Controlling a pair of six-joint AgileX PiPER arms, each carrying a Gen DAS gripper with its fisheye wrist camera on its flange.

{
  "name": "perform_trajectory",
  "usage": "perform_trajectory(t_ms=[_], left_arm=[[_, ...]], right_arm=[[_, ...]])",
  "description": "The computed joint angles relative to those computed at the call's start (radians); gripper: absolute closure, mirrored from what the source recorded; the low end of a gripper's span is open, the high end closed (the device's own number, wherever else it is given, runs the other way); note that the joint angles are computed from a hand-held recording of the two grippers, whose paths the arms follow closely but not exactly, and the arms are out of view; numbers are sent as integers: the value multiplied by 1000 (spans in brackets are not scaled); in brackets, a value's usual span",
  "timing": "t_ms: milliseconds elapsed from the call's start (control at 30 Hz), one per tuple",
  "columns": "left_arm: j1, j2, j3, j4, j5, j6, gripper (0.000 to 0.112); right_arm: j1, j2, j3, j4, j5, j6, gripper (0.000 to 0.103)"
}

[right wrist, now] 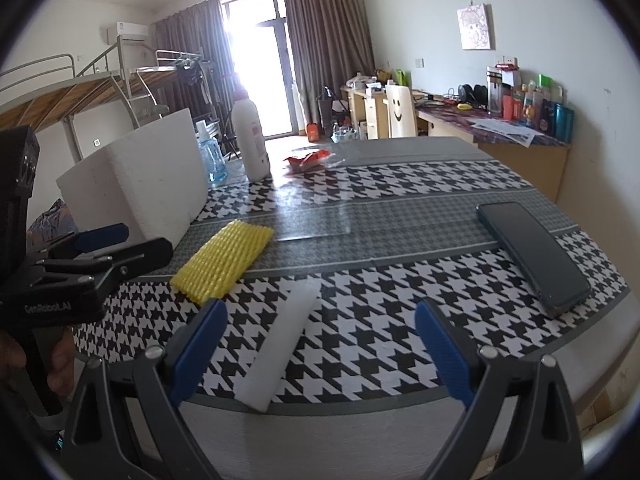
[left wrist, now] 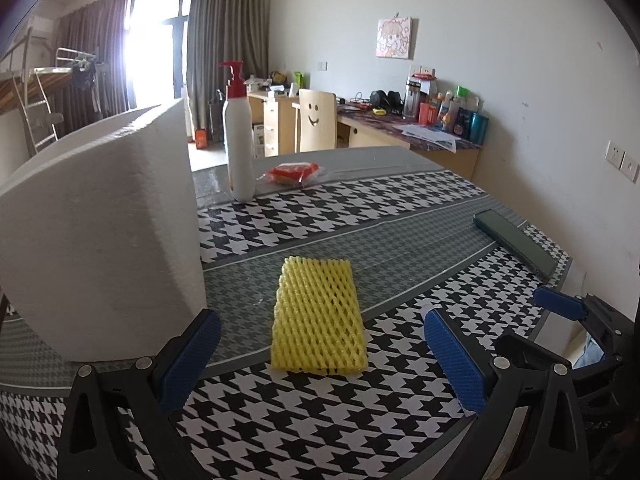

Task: Organize soft objects
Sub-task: 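Close the left tool on the yellow foam net sleeve, then close the right tool on the white foam strip while the left tool lifts the yellow net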

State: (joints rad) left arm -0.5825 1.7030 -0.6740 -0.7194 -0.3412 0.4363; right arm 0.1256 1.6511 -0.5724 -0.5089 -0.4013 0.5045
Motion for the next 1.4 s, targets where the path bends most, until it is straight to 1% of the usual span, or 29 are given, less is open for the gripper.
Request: perform_trajectory(t_ms=[67, 100, 167, 233, 400, 433, 533, 667, 700, 767, 867, 933, 1000, 1033, 1100, 1133, 1167, 1200, 1233, 1267, 1333, 1400], left_arm=[[4, 15, -12, 5, 8, 0, 12], [5, 28, -25, -17, 13, 22, 13], [12, 50, -50, -37, 37, 44, 18], [25, 70, -68, -32, 63, 41, 21], [32, 112, -112, -97, 113, 113, 29], [30, 121, -122, -140, 120, 157, 31], [34, 144, -149, -214, 147, 237, 37], [46, 173, -185, -374, 186, 396, 47], [46, 180, -193, -432, 187, 455, 48], [45, 185, -198, -476, 182, 500, 52], [39, 195, -208, -537, 172, 567, 55], [32, 208, -219, -613, 155, 647, 55], [31, 213, -225, -627, 154, 667, 57], [31, 216, -231, -659, 153, 699, 59], [29, 219, -241, -726, 147, 775, 65], [30, 220, -243, -744, 142, 793, 75], [31, 218, -245, -768, 137, 818, 81], [34, 217, -245, -773, 139, 826, 84], [37, 219, -248, -780, 138, 835, 89], [39, 217, -246, -762, 138, 818, 94], [42, 211, -238, -724, 144, 780, 100], [48, 202, -224, -621, 158, 681, 102]], right_arm=[[-8, 7, -1, -16, -4, 12, 6], [-10, 12, -4, -23, -4, 19, 6], [-10, 22, -10, -34, -2, 31, 6], [-16, 34, -17, -64, -4, 56, 6], [-15, 61, -29, -91, -1, 77, 6], [-14, 64, -30, -93, -2, 79, 6], [-18, 74, -37, -113, -4, 100, 6], [-20, 85, -45, -133, -4, 113, 6], [-20, 88, -48, -138, -4, 117, 6], [-20, 95, -53, -150, -4, 128, 6], [-20, 112, -68, -177, -4, 155, 6], [-19, 121, -76, -196, -2, 172, 6], [-13, 124, -80, -192, 1, 170, 6], [-11, 123, -82, -195, 1, 173, 6], [-9, 126, -82, -197, 0, 175, 6], [-8, 128, -82, -194, 0, 173, 6], [-6, 130, -84, -194, 1, 175, 6], [-4, 131, -85, -194, 3, 176, 6], [0, 130, -81, -185, 4, 170, 6], [3, 130, -82, -186, 6, 172, 6], [12, 130, -87, -186, 16, 175, 6], [24, 129, -90, -177, 26, 170, 6]])
